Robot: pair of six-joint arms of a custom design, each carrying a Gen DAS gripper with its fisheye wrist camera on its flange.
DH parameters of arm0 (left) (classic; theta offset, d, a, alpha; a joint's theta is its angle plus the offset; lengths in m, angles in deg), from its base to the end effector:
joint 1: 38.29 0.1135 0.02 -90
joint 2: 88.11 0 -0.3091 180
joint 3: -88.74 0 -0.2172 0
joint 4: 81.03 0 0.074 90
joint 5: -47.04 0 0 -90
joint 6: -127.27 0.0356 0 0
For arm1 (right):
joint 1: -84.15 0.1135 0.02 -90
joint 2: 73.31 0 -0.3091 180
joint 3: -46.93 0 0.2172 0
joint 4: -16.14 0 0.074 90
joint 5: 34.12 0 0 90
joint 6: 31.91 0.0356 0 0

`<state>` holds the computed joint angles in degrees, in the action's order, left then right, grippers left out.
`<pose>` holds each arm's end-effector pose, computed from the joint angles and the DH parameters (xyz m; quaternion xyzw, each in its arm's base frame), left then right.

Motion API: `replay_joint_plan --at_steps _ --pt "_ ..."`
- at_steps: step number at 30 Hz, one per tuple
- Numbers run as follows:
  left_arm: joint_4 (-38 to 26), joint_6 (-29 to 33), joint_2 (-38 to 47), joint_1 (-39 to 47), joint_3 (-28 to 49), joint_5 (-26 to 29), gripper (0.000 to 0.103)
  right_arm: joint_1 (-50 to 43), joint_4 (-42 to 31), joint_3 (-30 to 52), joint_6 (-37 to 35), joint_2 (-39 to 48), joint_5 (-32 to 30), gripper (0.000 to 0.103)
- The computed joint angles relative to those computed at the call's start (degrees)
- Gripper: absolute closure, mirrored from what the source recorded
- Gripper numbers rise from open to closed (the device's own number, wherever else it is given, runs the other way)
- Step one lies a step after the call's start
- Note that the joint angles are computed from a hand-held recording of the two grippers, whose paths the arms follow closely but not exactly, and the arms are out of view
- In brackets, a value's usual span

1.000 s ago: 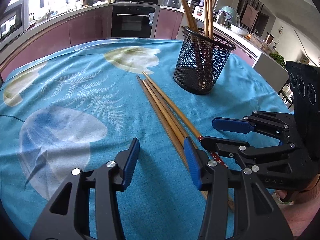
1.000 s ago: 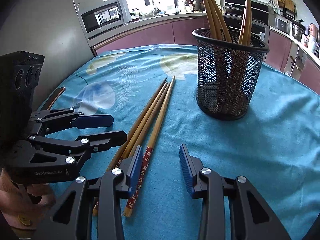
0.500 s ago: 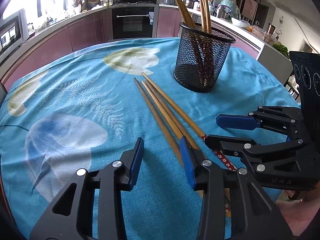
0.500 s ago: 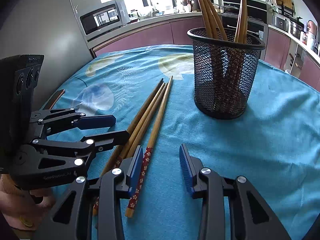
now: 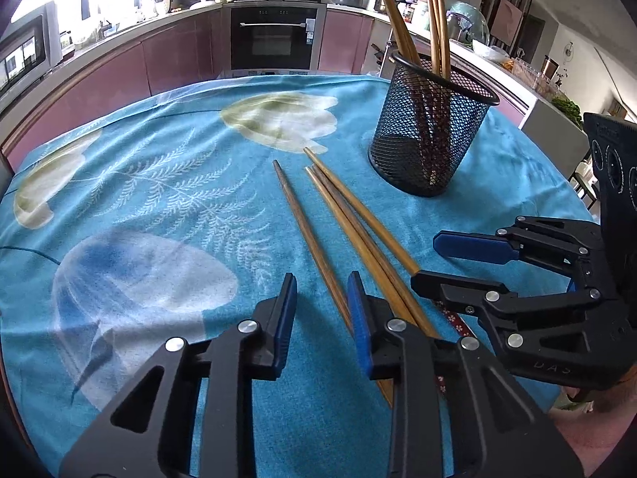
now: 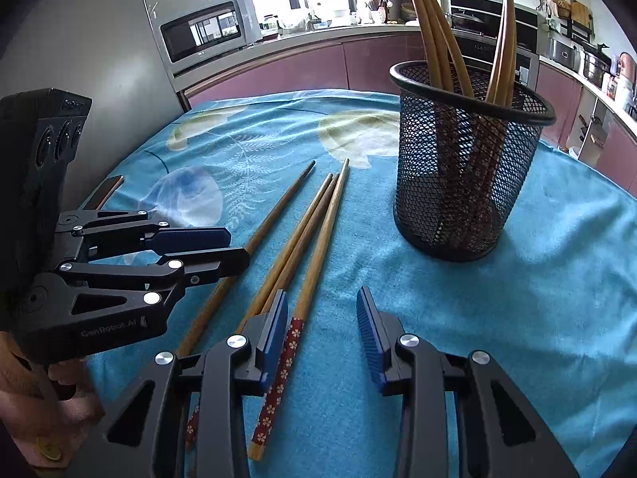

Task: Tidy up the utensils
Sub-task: 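Move both open tools back over the remaining chopsticks, then close the left tool on a chopstick while the right tool grasps another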

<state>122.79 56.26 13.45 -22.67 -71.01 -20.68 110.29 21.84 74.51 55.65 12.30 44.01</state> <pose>0.1695 0.0334 0.1114 0.0818 0.9399 -0.0954 0.3174 0.1564 0.0849 0.1513 -0.2647 0.9040 0.1617 0.2942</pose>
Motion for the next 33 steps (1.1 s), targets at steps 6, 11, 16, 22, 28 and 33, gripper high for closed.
replay_joint_plan --at_steps 6,11,16,22,28,33 --pt "0.9 -1.7 1.5 -1.9 1.4 -2.0 0.075 -0.6 -0.3 3.0 -0.1 3.2 -0.9 0.073" --pt "3.2 -3.5 2.8 -3.5 1.6 -3.6 0.080 -0.3 -0.6 4.5 0.4 4.4 -0.3 0.083" --pt "4.6 -4.7 3.3 -4.2 1.3 -4.4 0.084 -2.0 -0.2 4.5 1.1 5.1 -2.4 0.094" --pt "7.2 -6.6 3.5 -4.4 -0.3 -4.6 0.092 -4.2 0.2 3.5 1.5 4.3 -5.1 0.097" --pt "6.1 -5.7 1.3 -1.8 -1.7 -1.8 0.094 -6.2 -1.5 2.3 0.4 1.0 -8.9 0.097" --pt "2.6 -2.7 -2.0 -0.2 -2.7 2.8 0.095 -5.0 -3.4 2.3 -0.6 -0.7 -9.4 0.097"
